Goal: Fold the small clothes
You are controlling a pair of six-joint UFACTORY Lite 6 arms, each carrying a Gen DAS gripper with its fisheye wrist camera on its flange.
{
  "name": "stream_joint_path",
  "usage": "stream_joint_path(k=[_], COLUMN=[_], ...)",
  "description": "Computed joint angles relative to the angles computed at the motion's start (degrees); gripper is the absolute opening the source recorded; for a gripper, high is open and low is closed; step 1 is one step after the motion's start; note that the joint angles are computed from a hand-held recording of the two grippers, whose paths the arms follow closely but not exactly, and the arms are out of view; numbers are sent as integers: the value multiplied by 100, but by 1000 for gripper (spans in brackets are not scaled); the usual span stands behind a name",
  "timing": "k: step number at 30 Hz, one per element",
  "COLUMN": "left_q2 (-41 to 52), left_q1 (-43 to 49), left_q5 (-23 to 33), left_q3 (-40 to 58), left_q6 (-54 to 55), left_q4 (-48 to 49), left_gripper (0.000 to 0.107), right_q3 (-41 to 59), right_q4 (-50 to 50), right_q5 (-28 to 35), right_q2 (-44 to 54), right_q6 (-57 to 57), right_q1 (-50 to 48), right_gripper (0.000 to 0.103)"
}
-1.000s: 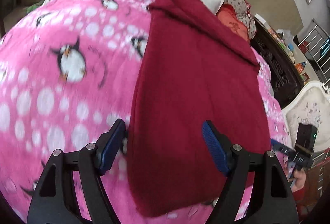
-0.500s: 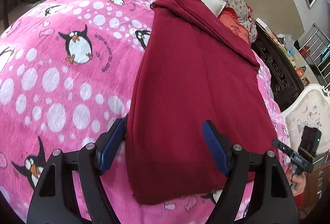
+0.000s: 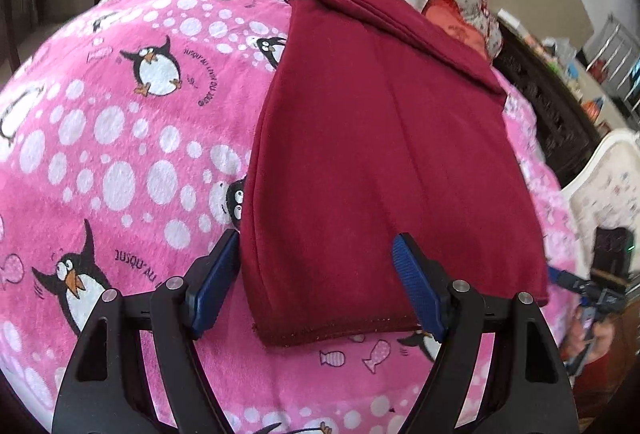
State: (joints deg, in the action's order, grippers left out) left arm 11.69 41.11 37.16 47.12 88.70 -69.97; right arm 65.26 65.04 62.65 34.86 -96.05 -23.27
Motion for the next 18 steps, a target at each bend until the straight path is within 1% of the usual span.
stream_joint_path(k=[2, 5, 8, 11, 16, 18], left_q2=[-118, -174, -164, -114, 71, 112], left_q1=[-177, -328, -336, -206, 298, 334], left_q5=[-314, -595, -649, -478, 291, 394], left_q3=[-153, -232, -262, -174, 130, 201], left_q6=[215, 404, 596, 426, -475, -738], left_q4=[-156, -259, -356, -157, 425, 539], left_gripper=[78, 78, 78, 78, 78, 78], right_q3=[-43, -55, -105, -118, -92, -43], right_q4=[91, 200, 133, 129, 213, 239], right_q5=[-53, -88, -31, 32, 46, 111], right_q2=[-15, 18, -50, -41, 20, 89], right_q6=[-88, -132, -129, -164, -236, -273], right_q1=[120, 261, 248, 225, 255, 241], right_gripper=[58, 58, 58, 59, 61, 62])
